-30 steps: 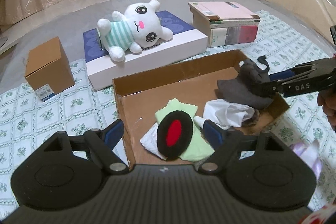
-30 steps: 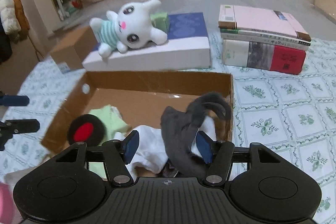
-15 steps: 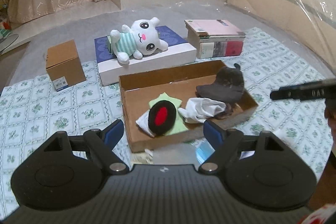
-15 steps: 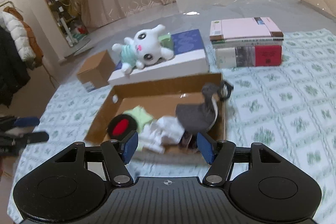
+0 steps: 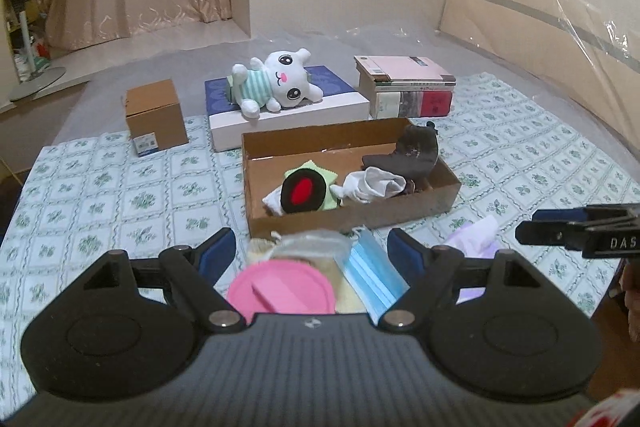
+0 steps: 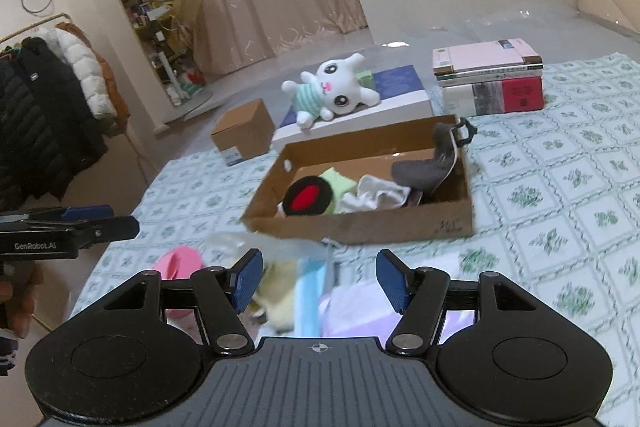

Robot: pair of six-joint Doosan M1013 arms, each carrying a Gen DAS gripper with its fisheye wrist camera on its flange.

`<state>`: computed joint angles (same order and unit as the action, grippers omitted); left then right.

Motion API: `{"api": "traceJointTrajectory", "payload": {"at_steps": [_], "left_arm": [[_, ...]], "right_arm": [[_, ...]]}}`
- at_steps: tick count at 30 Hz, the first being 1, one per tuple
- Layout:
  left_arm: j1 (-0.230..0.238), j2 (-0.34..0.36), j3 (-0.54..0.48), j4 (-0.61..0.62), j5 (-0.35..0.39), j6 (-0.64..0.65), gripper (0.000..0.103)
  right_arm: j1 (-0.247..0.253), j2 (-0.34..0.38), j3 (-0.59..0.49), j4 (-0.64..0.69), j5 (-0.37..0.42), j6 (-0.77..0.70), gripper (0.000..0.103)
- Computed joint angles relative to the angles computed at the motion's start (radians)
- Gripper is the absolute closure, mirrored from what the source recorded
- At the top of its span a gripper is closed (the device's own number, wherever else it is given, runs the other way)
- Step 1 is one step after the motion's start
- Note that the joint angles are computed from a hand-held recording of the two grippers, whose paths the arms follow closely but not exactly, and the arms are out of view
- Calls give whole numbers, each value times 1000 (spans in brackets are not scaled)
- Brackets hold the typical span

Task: Organize soft objects
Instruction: 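Move both grippers back toward the pile beside the pink cup, then grasp the clear plastic bag with the left gripper while the right gripper grasps the brown hair tie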

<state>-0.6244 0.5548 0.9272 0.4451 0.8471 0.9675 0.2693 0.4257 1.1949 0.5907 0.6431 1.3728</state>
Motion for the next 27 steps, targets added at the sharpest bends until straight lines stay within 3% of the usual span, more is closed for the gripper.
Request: {"api": "traceJointTrajectory", "payload": {"at_steps": [7, 14, 21, 27], "left_arm": [[-36, -74, 140, 128, -41, -133, 22], [-60, -97, 198, 166, -40, -146, 22], [-57, -81, 185, 135, -54, -14, 22], [-33, -37, 119, 41, -60, 246, 22]], "right_arm": [[25, -55, 97, -25, -57, -27, 40], [32, -78, 152, -45, -64, -7, 40], [35, -82, 164, -68, -55, -5, 40], [36, -57, 124, -89, -28, -51, 40]]}}
